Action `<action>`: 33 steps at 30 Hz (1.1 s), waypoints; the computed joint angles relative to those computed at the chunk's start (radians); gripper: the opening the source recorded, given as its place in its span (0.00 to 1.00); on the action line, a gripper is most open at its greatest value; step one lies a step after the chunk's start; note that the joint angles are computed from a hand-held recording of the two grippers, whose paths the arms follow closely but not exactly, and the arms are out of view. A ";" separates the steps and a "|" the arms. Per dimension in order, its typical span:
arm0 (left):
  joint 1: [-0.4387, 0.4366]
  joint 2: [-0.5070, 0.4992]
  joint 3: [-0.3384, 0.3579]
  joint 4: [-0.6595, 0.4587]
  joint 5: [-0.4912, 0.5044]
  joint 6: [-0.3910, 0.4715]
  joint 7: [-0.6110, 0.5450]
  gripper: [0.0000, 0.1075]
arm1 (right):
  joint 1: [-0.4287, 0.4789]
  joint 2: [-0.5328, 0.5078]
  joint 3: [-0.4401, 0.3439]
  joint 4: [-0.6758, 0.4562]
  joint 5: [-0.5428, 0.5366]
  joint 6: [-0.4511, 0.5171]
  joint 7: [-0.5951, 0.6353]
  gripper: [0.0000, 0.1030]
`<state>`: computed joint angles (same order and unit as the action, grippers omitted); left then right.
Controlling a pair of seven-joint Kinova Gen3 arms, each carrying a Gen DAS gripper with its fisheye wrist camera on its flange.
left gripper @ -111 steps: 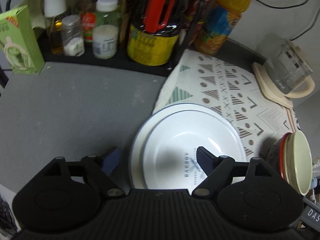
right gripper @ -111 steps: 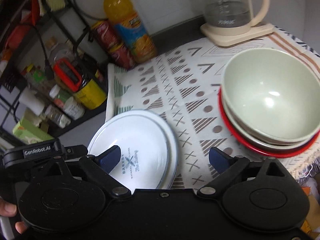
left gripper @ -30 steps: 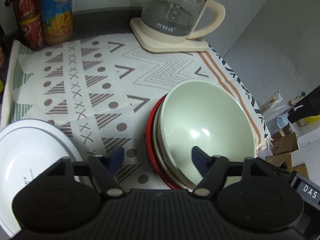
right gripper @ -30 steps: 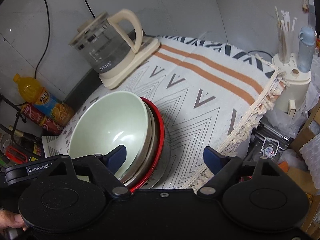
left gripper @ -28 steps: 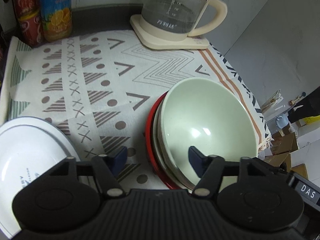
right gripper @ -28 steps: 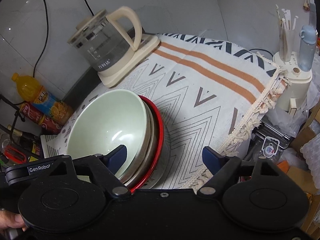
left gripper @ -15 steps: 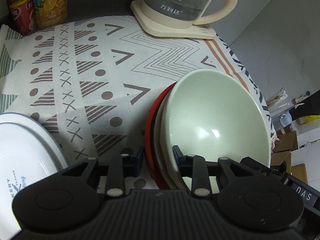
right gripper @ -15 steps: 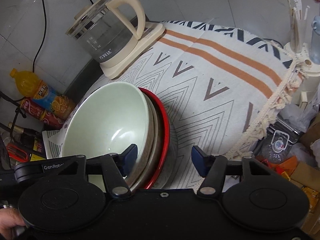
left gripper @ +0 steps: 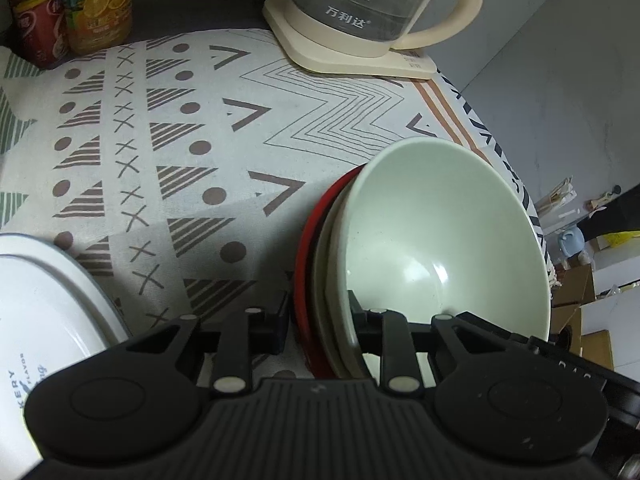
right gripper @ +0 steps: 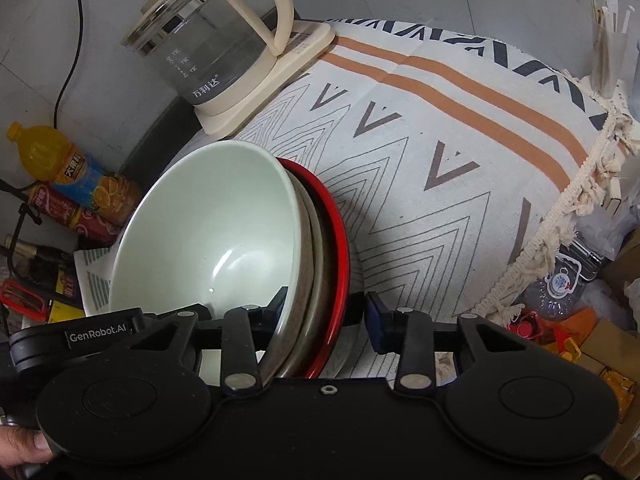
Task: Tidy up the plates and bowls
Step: 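Lift the nested bowl stack with both grippers over the plate stack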
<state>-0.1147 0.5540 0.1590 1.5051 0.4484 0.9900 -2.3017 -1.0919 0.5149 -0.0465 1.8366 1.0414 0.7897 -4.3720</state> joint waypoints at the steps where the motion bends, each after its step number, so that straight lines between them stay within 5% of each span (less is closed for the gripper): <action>1: -0.004 -0.002 0.001 0.001 0.004 0.000 -0.002 0.23 | -0.006 0.000 0.002 0.000 0.003 0.008 -0.008 0.36; 33: -0.138 -0.104 -0.030 0.027 0.153 0.070 -0.180 0.24 | -0.069 0.023 -0.024 -0.189 0.001 0.232 0.133 0.36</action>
<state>-0.2529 0.4502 0.1293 1.5323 0.6018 1.0601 -2.4819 -1.1611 0.5376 -0.0708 1.6473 1.0421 1.0215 -4.2393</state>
